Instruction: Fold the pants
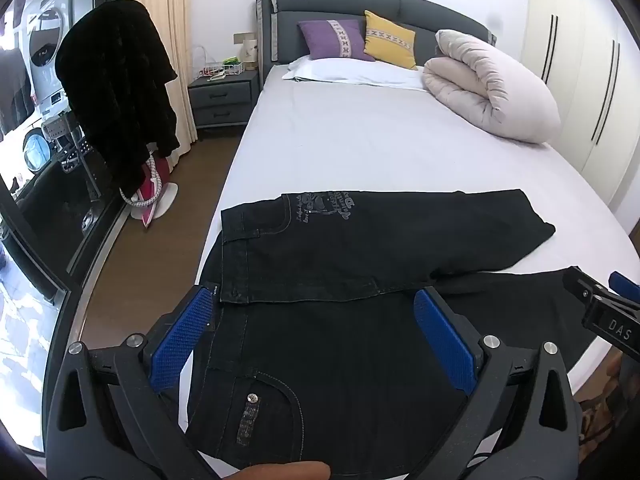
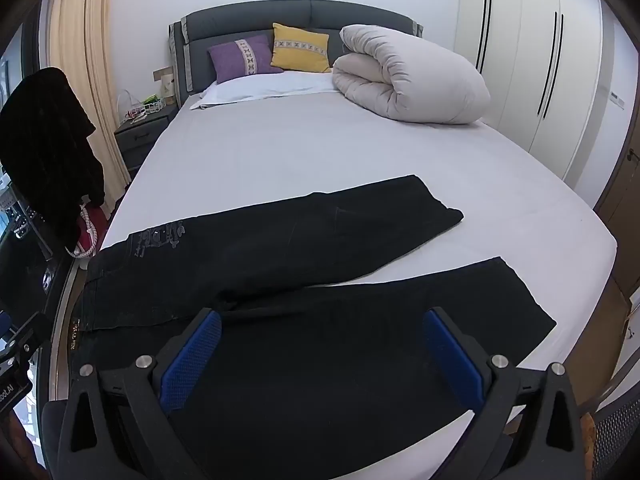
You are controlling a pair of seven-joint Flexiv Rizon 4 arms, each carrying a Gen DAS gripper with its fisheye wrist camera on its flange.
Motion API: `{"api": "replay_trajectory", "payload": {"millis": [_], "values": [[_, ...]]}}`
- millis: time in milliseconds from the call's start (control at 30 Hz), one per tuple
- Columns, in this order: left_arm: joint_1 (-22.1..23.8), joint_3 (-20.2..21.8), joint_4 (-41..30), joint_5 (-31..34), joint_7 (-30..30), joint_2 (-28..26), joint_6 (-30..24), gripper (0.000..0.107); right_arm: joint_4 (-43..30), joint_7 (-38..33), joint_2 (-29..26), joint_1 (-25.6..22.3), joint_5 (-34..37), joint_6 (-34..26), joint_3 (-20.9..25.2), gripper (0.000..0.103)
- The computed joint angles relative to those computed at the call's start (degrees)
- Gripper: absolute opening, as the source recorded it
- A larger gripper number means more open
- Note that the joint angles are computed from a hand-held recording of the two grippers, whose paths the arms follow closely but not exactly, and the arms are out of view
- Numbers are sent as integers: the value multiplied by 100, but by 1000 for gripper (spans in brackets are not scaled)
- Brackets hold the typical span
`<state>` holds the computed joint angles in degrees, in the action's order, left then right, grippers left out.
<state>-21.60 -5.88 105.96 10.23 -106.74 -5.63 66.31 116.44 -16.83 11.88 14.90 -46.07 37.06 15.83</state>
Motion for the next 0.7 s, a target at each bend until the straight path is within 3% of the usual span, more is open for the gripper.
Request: {"api": "replay_trajectory", "payload": {"millis": [700], "values": [[9, 23, -4, 57, 2, -50, 14, 103, 34, -23, -49, 81, 27, -30, 19, 103]]}}
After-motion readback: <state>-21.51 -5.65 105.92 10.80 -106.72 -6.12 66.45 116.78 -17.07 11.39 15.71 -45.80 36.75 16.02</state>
